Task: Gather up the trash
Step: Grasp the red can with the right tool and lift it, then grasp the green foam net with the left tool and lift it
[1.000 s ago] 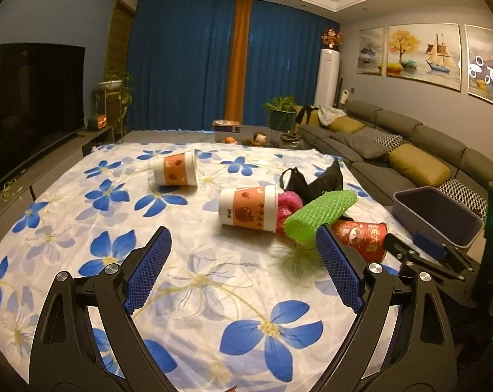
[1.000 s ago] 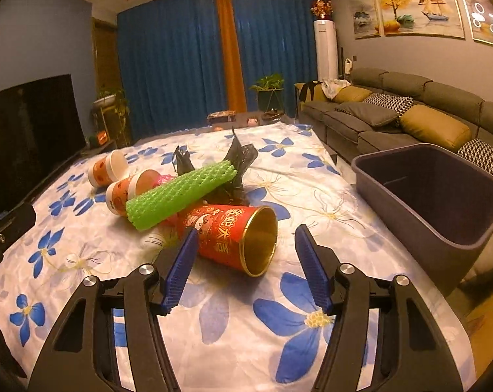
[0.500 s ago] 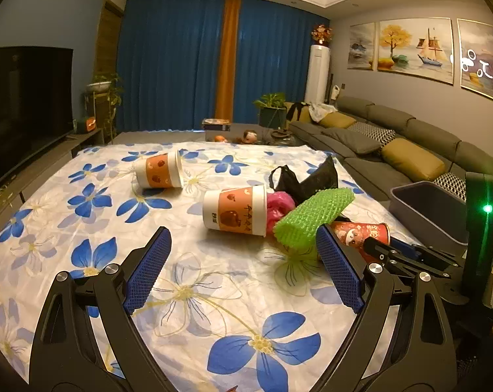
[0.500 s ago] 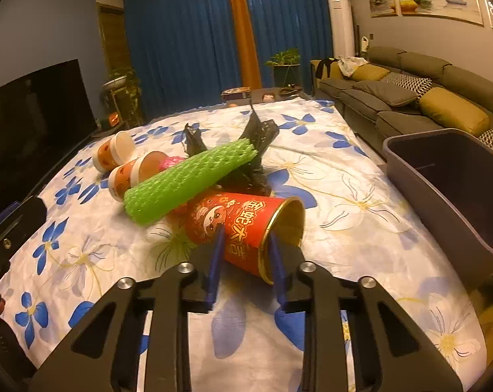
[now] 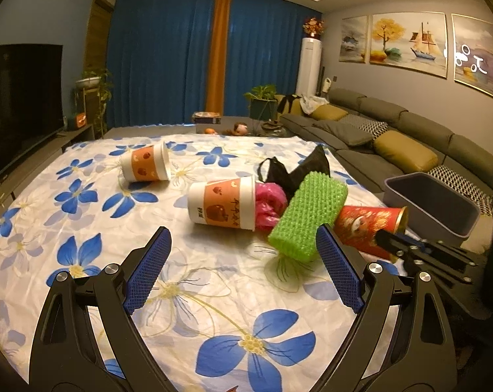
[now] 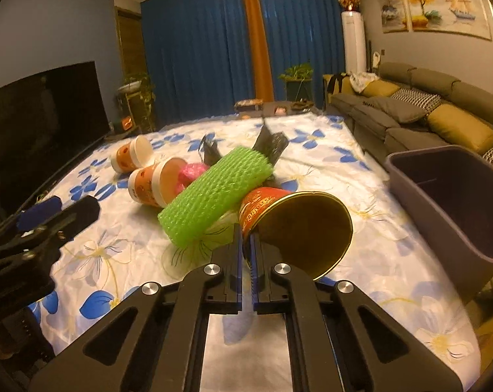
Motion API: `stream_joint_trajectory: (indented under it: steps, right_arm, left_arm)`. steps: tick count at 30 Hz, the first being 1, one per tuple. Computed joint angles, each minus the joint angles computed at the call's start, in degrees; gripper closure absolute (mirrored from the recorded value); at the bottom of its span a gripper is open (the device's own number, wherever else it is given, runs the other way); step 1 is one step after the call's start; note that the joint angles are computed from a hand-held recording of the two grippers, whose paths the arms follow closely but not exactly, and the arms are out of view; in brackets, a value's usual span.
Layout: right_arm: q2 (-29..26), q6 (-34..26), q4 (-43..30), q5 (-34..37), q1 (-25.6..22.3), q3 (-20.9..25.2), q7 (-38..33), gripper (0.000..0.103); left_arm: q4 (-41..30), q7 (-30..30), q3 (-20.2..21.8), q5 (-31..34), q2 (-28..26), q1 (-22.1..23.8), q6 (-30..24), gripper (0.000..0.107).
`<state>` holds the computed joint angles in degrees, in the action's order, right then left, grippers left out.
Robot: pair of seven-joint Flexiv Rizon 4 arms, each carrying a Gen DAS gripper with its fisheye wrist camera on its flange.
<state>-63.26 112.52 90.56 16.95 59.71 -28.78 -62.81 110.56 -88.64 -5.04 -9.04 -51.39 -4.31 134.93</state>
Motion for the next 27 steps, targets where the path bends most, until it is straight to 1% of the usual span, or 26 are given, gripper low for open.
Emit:
stream_joint_trajectory:
  steps: [6, 9, 12, 14, 15, 18, 19, 23, 25, 27]
  right_arm:
    - [0.2, 3.4, 4.4, 6.4, 4.5, -4.5, -1.2, 0.098]
    - [1.0, 4.9, 5.9, 8.7, 5.1, -4.5, -2.6, 0.098]
    - [1.8, 5.9, 6.6, 10.4, 4.8, -3.7, -4.4, 0.098]
    - [2.3, 6.6, 7.0, 11.6, 4.7, -3.3, -5.6, 0.098]
    - [2.6, 7.0, 7.2, 12.2, 4.6, -3.1, -6.2, 0.098]
    - [3.2, 7.5, 7.2, 13.9, 4.3, -2.4, -8.0, 0.098]
    - [3.5, 7.7, 7.2, 14.2, 4.1, -2.0, -8.7, 0.098]
    - [4.2, 8.5, 7.0, 15.7, 3.4, -0.7, -11.3, 0.098]
    - [4.4, 8.5, 6.8, 16.7, 3.2, -0.4, -12.6, 0.098]
    - [4.7, 8.6, 6.6, 17.2, 2.9, 0.2, -13.6, 0.098]
  left_arm:
    - [-1.9, -0.9, -2.5, 4.3, -0.6, 1.9, -2.6, 0.018]
    - [-4.1, -0.6, -3.6, 6.8, -1.6, 2.7, -4.9, 0.018]
    - [-7.3, -0.6, -6.4, 10.0, -2.9, 5.1, -9.7, 0.018]
    - [-8.7, -0.9, -7.7, 10.8, -3.5, 6.3, -12.3, 0.018]
    - [-9.8, -0.8, -8.7, 11.2, -3.8, 7.1, -14.7, 0.018]
    - [-11.9, 0.0, -10.1, 11.6, -4.7, 7.9, -18.7, 0.019]
    - [-12.4, 0.5, -10.4, 11.6, -4.9, 8.1, -19.8, 0.021]
    - [-14.5, 2.4, -11.3, 10.3, -5.9, 8.1, -24.3, 0.038]
    - [-15.3, 3.7, -12.1, 9.7, -6.3, 8.4, -26.9, 0.044]
    - [-15.9, 5.2, -13.3, 9.2, -6.7, 9.1, -28.9, 0.056]
